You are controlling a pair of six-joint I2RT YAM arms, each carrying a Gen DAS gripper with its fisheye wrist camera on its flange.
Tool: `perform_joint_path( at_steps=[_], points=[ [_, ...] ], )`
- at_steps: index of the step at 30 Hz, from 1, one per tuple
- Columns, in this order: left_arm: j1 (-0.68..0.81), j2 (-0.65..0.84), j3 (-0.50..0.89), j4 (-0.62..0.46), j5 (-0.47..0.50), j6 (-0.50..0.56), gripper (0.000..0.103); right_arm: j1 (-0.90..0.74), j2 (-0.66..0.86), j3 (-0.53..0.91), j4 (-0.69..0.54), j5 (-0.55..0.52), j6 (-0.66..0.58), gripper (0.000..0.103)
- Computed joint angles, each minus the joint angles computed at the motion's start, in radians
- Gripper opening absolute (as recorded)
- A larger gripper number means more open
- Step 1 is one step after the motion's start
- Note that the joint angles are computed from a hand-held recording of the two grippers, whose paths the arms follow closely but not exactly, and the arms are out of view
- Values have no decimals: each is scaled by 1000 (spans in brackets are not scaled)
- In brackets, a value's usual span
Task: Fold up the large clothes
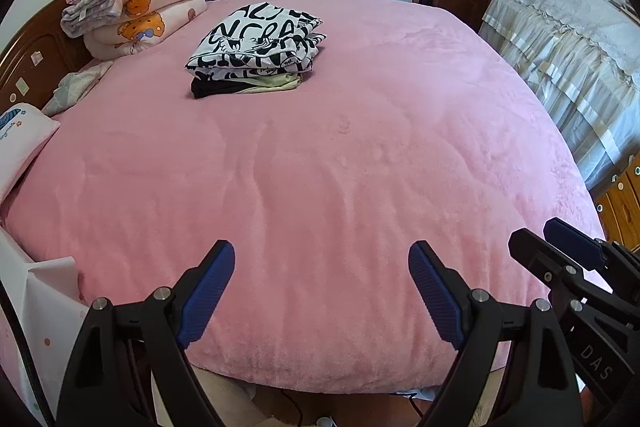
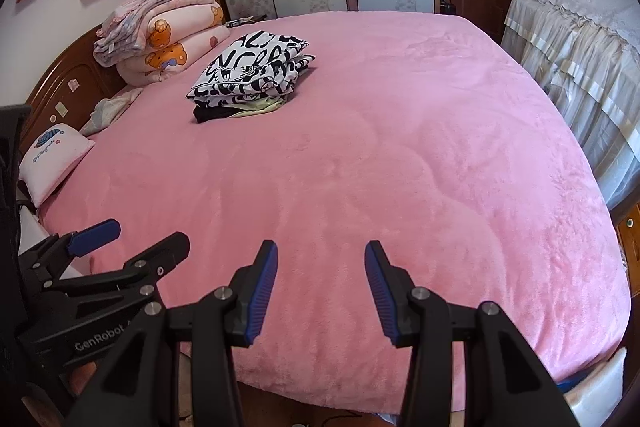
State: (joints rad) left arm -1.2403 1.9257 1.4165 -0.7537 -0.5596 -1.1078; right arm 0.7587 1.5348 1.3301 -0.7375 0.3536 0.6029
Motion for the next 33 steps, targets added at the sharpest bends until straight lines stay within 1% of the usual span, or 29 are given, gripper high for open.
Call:
perform_joint_path(
  at_steps=[11,19,33],
  points=[
    [-12,10,14,-1,-13,11,88,12,-1,1,3,10,5,46],
    [-22,11,21,-5,-26,3,88,38,-6,5,1,48,16,46],
    [-13,26,32,8,-14,11,88,46,-8,3,7,72,23,46]
  ],
)
